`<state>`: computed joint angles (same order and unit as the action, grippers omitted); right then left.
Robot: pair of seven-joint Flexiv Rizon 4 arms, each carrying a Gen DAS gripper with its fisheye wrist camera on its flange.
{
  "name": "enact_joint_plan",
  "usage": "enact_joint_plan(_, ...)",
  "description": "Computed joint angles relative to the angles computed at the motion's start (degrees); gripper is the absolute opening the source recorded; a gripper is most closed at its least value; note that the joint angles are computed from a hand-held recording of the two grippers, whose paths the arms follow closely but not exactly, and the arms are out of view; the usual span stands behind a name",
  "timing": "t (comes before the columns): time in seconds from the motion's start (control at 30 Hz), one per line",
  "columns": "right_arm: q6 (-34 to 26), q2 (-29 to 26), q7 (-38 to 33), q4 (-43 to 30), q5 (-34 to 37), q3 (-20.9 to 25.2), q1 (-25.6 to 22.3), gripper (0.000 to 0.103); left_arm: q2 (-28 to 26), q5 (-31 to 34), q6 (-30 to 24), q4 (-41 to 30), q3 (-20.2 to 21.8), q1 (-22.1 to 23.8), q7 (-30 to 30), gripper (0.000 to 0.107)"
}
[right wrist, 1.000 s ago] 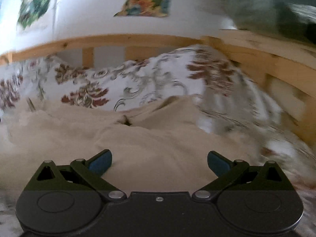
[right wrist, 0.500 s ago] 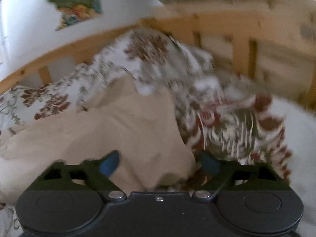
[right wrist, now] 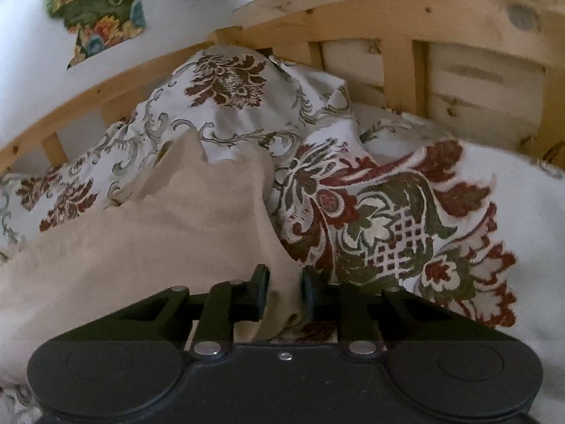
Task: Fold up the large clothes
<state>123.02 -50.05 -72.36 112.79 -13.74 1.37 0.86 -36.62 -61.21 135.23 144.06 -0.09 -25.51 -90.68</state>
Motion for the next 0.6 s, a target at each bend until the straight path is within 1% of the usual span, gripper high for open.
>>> enact_joint_plan(0.03, 0.1, 0.5, 0.5, 0.6, -0.6, 1.0, -1.0, 0.036, 0.9, 3.0, 0.9, 1.5, -0.3, 1.1, -3.5, 0.033)
enact_joint_plan(0.07, 0.4, 1.0, 1.4, 1.4, -1.8, 2.5, -2.7, 0.041, 1.5, 5.6, 2.1, 2.7, -0.3, 1.9, -6.6, 0.060)
enact_joint_plan(0.13, 2.6, 1.6, 2.7, 2.9, -5.0, 5.1, -6.0, 0.061, 1.8, 6.9, 6.1, 4.2, -0.2, 0.9, -11.4, 0.081)
enact_joint_plan(0.17, 4.2, 2.0, 3.0, 3.6, -6.2, 5.6, -6.9, 0.065, 1.8, 7.7, 8.0, 4.7, -0.2, 0.4, -12.6, 0.085)
enact_joint_plan(0.2, 5.4, 2.3, 3.4, 4.1, -7.0, 5.7, -7.2, 0.075, 2.2, 9.5, 9.0, 5.2, -0.3, 0.6, -13.8, 0.086)
enact_joint_plan(0.23, 7.1, 2.9, 3.9, 5.0, -7.7, 5.9, -7.6, 0.083, 2.9, 12.8, 9.3, 5.7, -0.6, 1.7, -15.2, 0.089)
enact_joint_plan(0.27, 8.7, 3.4, 4.6, 5.8, -8.0, 6.1, -7.8, 0.087, 3.6, 17.4, 8.9, 6.0, -0.9, 3.5, -16.7, 0.092)
enact_joint_plan(0.33, 11.3, 4.6, 7.1, 7.8, -9.7, 6.8, -8.8, 0.098, 3.2, 27.5, 9.8, 5.7, -1.4, 7.7, -21.6, 0.096)
enact_joint_plan(0.37, 12.3, 4.9, 8.8, 8.8, -11.5, 7.4, -9.9, 0.101, 2.4, 33.2, 10.1, 4.9, -2.1, 10.6, -24.8, 0.100)
enact_joint_plan(0.43, 13.7, 5.1, 12.5, 10.4, -14.8, 8.2, -11.4, 0.102, 0.5, 42.5, 9.4, 2.7, -3.9, 16.1, -30.5, 0.102)
enact_joint_plan(0.5, 12.6, 4.8, 17.1, 10.9, -19.7, 8.8, -13.1, 0.102, -1.9, 46.5, 7.9, 0.5, -5.5, 19.4, -36.2, 0.102)
enact_joint_plan(0.53, 11.5, 4.4, 19.3, 10.5, -22.3, 8.8, -13.8, 0.102, -2.7, 48.2, 6.4, -0.6, -6.1, 21.0, -38.1, 0.102)
enact_joint_plan(0.6, 8.7, 2.9, 25.0, 8.7, -27.8, 9.3, -15.8, 0.102, -4.2, 49.3, 4.5, -2.3, -6.2, 22.0, -40.7, 0.102)
